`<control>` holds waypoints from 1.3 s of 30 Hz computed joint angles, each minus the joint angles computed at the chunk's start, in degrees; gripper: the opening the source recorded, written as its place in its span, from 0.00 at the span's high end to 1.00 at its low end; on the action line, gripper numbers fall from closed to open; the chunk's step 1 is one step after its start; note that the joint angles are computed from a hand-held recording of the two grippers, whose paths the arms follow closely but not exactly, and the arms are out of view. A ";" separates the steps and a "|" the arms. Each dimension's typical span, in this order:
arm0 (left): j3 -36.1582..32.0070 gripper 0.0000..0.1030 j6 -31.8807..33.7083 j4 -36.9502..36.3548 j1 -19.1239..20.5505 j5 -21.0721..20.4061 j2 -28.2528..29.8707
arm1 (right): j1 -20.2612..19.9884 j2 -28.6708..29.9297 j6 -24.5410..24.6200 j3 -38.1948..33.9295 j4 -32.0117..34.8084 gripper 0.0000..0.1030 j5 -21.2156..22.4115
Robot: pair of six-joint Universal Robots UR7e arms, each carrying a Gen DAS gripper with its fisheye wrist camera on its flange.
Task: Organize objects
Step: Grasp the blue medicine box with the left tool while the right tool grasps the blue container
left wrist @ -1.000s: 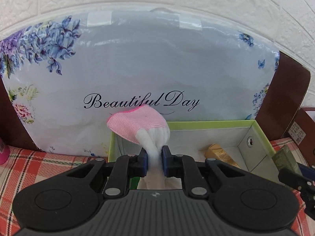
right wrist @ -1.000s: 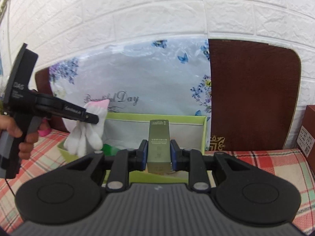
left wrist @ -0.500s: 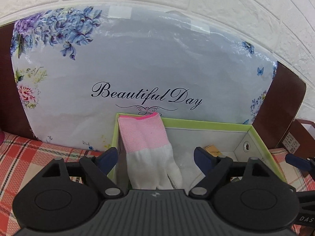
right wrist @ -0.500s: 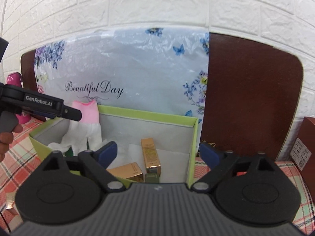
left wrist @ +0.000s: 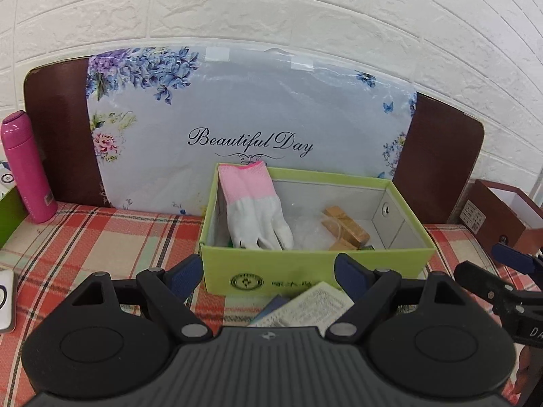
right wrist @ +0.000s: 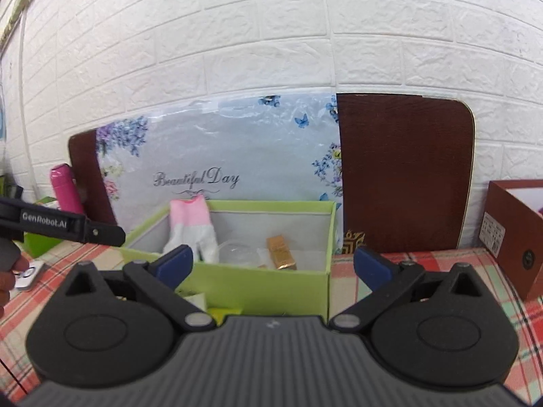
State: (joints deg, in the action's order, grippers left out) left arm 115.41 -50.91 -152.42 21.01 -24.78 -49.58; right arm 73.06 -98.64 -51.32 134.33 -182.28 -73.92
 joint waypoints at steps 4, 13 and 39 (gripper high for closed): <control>3.87 0.15 -9.68 6.16 -3.72 -1.09 -2.05 | -2.87 -6.48 -2.81 5.07 2.16 0.00 2.29; 8.31 0.15 -26.83 16.77 -7.86 -7.24 -3.38 | -13.39 -19.43 -8.36 13.22 10.98 0.00 8.43; 4.83 0.15 -16.32 5.16 -5.88 -8.64 5.00 | -22.68 -23.81 -15.32 18.80 11.44 0.43 5.24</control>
State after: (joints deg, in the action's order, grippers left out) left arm 120.25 -67.23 -147.26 15.13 -33.42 -44.59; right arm 50.38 -122.44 -66.64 153.14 -170.84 -68.68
